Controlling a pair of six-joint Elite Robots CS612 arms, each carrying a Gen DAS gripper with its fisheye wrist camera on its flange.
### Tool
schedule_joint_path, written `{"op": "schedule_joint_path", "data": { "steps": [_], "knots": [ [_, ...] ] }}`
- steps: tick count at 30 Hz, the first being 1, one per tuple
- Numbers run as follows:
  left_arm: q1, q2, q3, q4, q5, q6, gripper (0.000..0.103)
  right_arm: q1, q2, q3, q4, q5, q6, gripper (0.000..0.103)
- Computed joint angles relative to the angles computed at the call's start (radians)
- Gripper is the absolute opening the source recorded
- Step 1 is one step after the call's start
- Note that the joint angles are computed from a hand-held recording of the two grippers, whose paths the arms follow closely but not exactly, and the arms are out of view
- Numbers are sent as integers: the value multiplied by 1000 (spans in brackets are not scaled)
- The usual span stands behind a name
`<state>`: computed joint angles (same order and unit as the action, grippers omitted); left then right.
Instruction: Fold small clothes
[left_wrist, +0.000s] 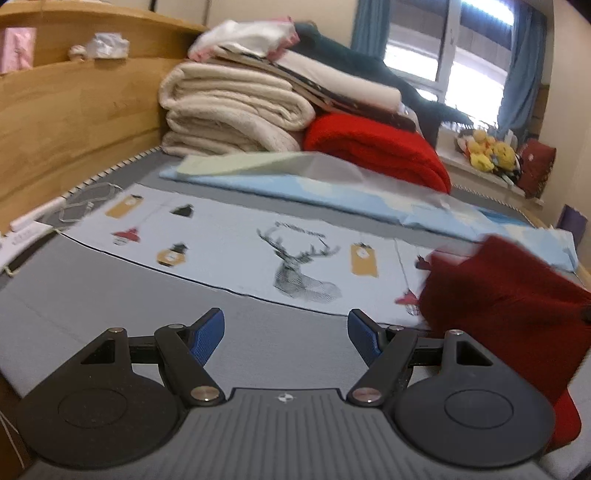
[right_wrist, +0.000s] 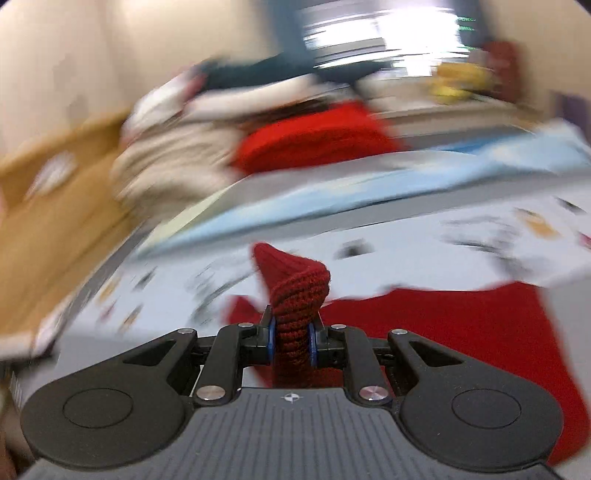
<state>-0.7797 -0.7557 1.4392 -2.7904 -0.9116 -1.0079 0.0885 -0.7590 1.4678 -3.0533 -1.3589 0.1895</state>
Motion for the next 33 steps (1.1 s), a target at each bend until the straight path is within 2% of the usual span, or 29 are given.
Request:
{"op": "schedule_joint_path", "data": {
  "steps": [2, 4, 6, 8, 9, 10, 11, 14, 15, 18, 20, 22, 25, 28, 30, 33],
  "knots": [
    [3, 21, -32, 2, -22, 14, 78, -38, -12, 29, -31, -90, 67, 16],
    [6, 45, -72, 13, -54, 26, 78, -67, -19, 56, -24, -204, 82, 16],
    [7, 71, -113, 18, -74, 46, 78, -96, -28, 71, 86, -302, 133, 17],
    [6, 95, -155, 40, -97, 68, 78, -123, -31, 61, 280, -349, 182, 21],
    [5, 107, -178, 53, -107, 82, 78, -138, -32, 59, 359, -343, 196, 28],
    [4, 117, -197, 60, -113, 97, 78, -155, -39, 67, 396, -315, 222, 39],
    [3, 128, -216, 62, -121, 115, 79, -169, -49, 80, 391, -288, 237, 44],
    [-2, 161, -276, 87, -139, 175, 79, -182, -69, 106, 293, -309, 160, 46],
    [-3, 172, -297, 98, -144, 195, 79, -190, -75, 112, 264, -297, 138, 47],
    [-8, 201, -351, 139, -156, 234, 79, -221, -87, 119, 185, -223, 84, 47],
    [-14, 219, -385, 168, -155, 259, 79, -236, -81, 103, 158, -180, 18, 48],
    [-20, 236, -418, 199, -145, 288, 79, -254, -75, 81, 172, -112, -50, 55],
    [-30, 259, -460, 241, -128, 326, 79, -277, -47, 31, 278, 11, -138, 58],
    [-38, 277, -493, 272, -118, 347, 79, -293, -13, -15, 424, 115, -136, 60],
    [-42, 289, -514, 283, -121, 361, 79, -294, 12, -65, 573, 146, -120, 60],
    [-46, 306, -544, 289, -128, 384, 79, -285, 35, -108, 671, 155, -187, 60]
  ]
}}
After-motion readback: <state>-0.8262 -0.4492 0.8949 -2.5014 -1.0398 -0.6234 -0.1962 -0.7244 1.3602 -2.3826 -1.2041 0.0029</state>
